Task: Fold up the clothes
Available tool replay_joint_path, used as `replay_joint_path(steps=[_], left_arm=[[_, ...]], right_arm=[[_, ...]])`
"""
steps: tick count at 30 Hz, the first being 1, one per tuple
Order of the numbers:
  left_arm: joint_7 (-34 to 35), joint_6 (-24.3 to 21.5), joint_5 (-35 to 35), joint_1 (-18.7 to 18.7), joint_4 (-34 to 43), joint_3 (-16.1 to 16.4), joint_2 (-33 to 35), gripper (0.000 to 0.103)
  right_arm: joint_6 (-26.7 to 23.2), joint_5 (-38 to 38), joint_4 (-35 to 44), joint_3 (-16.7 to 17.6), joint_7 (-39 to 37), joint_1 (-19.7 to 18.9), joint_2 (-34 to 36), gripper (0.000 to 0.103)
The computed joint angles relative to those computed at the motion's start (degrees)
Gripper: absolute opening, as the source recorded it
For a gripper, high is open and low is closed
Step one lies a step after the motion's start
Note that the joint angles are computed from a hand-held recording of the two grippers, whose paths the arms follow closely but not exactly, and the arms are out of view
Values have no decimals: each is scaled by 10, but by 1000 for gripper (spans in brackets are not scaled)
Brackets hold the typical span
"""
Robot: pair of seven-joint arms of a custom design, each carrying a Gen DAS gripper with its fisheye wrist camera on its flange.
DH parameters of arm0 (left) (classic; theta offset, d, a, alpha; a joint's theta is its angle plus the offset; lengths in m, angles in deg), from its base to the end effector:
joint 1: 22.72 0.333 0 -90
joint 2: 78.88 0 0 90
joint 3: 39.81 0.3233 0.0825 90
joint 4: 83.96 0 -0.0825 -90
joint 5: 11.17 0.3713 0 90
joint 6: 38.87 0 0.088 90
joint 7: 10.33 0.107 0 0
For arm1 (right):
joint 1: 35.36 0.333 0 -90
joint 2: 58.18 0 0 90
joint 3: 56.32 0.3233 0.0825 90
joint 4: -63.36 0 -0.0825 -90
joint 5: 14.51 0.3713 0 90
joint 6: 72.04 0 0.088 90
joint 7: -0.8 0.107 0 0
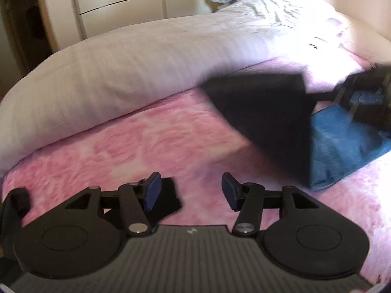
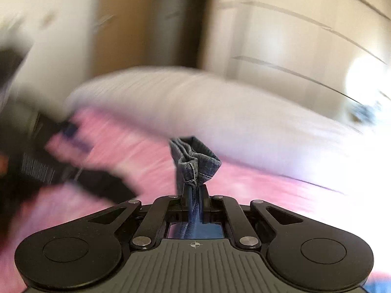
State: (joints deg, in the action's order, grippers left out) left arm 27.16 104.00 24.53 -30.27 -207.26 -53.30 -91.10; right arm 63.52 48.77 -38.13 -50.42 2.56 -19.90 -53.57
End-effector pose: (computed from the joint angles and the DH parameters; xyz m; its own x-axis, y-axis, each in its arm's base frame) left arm 0.4815 -0.1979 0.5609 0.1661 -0.9836 -0.0698 -0.7286 -0.0748 -0.6809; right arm 0.5732 0.2333 0.5818 0.9393 -0.3330 0.0828 -0.0982 -0.4922 -0.8649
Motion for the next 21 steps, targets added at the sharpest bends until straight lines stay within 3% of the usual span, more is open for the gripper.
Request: replay_joint_path(steps=[6, 8, 11, 14, 16, 19, 21], left_arm=[[62, 19, -22, -31, 127, -5, 127, 50], [89, 14, -30, -48, 183, -5, 178, 50], [128, -14, -49, -78, 274, -3, 253, 50], [171, -49, -72, -109, 375, 0, 329, 51], [188, -76, -86, -131, 437, 5, 374, 52], [203, -135, -111, -158, 551, 19, 451, 52], [213, -182, -129, -173, 637, 29, 506, 54]], right_arm=[[38, -23, 99, -51, 270, -73, 52, 3], [53, -33, 117, -56, 319, -99, 84, 3], [44, -126, 180, -82, 468, -118, 177, 6], [-33, -203, 262, -96, 572, -139, 254, 21], [-72, -200, 292, -75, 565, -169, 270, 30], [-113, -204, 323, -50, 581, -198, 288, 58], [-139, -219, 367, -39, 608, -211, 316, 62]])
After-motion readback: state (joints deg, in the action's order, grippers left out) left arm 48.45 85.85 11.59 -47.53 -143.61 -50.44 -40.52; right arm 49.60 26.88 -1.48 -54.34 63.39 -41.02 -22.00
